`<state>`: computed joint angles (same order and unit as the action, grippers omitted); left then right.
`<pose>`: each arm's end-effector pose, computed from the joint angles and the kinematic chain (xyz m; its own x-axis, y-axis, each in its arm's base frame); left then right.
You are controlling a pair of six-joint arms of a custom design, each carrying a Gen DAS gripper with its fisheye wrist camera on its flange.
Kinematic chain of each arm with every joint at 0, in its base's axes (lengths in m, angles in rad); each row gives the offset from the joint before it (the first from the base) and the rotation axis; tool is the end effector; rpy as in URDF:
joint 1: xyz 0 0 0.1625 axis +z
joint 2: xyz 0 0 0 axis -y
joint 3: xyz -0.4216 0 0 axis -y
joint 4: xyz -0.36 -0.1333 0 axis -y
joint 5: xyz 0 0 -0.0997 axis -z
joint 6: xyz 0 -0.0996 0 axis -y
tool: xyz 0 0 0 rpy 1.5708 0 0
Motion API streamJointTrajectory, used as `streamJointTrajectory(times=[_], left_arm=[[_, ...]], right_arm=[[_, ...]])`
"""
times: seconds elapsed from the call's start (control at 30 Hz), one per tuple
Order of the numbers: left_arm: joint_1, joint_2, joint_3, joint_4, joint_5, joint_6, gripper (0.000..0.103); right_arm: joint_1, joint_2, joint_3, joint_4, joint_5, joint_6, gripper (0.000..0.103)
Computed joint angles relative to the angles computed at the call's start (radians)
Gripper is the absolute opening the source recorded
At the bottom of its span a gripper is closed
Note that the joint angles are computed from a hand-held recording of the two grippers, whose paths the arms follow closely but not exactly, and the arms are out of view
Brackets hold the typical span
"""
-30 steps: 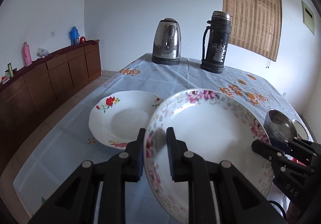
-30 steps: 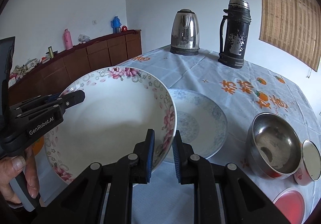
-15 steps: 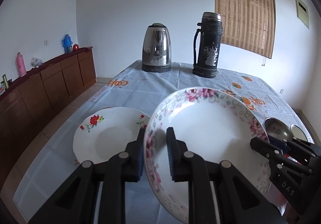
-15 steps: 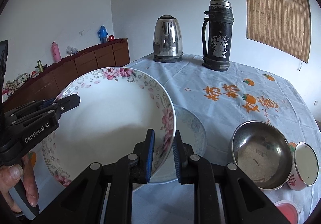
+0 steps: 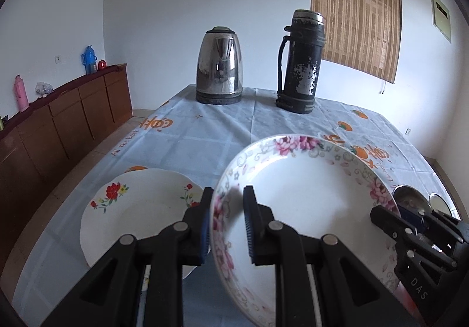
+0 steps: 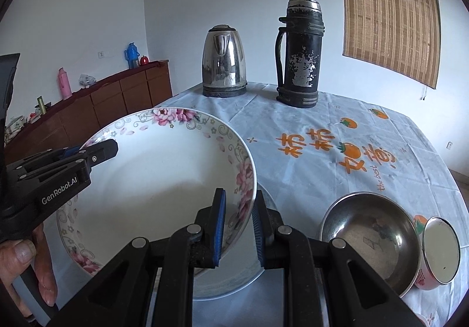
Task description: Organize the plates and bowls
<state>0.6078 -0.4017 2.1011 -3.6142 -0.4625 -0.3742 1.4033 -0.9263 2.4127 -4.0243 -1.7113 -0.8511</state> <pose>-0.2430 -0.4400 -0.0379 -0.7503 -0.0160 -0.6609 0.5356 0.5713 -0.6219 0.0474 -0.4354 0.1669 -0.7020 -0.2372 0.6715 -0.6573 0.5786 -0.4829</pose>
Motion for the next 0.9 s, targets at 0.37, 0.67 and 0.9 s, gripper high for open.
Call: streamJointTrajectory(times=[0.37,0.67,0.9], left_arm=[[0.057,0.041,-0.061,-0.057,-0.083,0.073,0.017],[0.084,0.047,-0.088,-0.037,-0.119,0.092,0.017],[0.100,0.049,-0.098,0.008,-0.141,0.082,0.017]], right_arm=[[-0.011,0.036,-0.034,-0.021,-0.045,0.005,0.019],[-0.019,0.051,-0.051,-0.016,-0.066,0.006,0.019],[-0.026,0.061,-0.060,-0.002,-0.085,0.003,0.019]])
